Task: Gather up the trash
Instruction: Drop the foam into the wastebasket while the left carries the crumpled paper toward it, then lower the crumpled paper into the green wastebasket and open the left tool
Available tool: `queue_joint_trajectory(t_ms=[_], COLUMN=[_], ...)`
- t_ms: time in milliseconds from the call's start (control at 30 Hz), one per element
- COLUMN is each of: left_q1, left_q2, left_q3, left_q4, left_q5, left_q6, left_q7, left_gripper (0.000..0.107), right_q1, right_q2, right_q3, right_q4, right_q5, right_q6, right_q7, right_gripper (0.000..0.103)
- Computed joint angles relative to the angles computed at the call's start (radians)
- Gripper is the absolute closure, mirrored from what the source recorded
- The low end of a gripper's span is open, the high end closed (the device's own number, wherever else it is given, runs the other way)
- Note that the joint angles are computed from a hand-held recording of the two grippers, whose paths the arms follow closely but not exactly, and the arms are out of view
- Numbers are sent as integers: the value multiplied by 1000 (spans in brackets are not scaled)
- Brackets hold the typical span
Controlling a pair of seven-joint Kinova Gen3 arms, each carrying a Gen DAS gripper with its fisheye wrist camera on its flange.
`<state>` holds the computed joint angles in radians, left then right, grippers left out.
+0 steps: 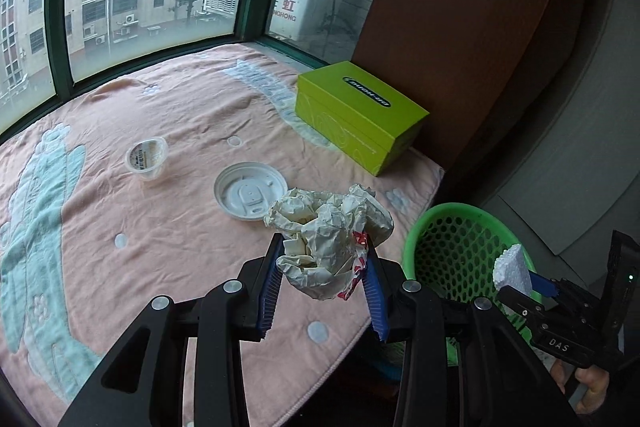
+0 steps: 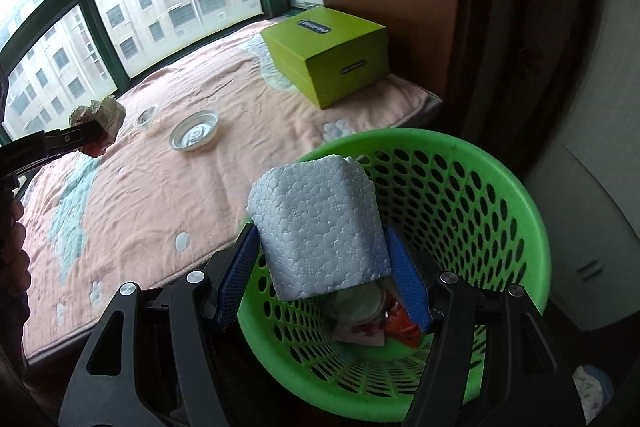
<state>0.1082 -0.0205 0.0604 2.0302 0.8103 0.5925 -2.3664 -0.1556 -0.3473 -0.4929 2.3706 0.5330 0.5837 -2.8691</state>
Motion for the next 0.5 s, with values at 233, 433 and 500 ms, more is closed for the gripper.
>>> queue_joint_trajectory(t_ms=[233, 433, 500], left_q1=[58, 109, 122], left_q2=[1, 15, 17], left_q3=[43, 75, 82], left_q4=[-11, -31, -37], left_q5=[-20, -58, -67], left_q6=[-8, -15, -17], left_q7=[33, 80, 88], left_gripper=[71, 71, 71], right_q1=[18, 58, 75], right_q2=[-70, -134, -153], right_q3=[19, 47, 51], right_q4=[41, 74, 79], right_q5=[-42, -96, -118], right_q6=[32, 15, 14], right_q7=[11, 65, 89], right_gripper=[37, 30, 30])
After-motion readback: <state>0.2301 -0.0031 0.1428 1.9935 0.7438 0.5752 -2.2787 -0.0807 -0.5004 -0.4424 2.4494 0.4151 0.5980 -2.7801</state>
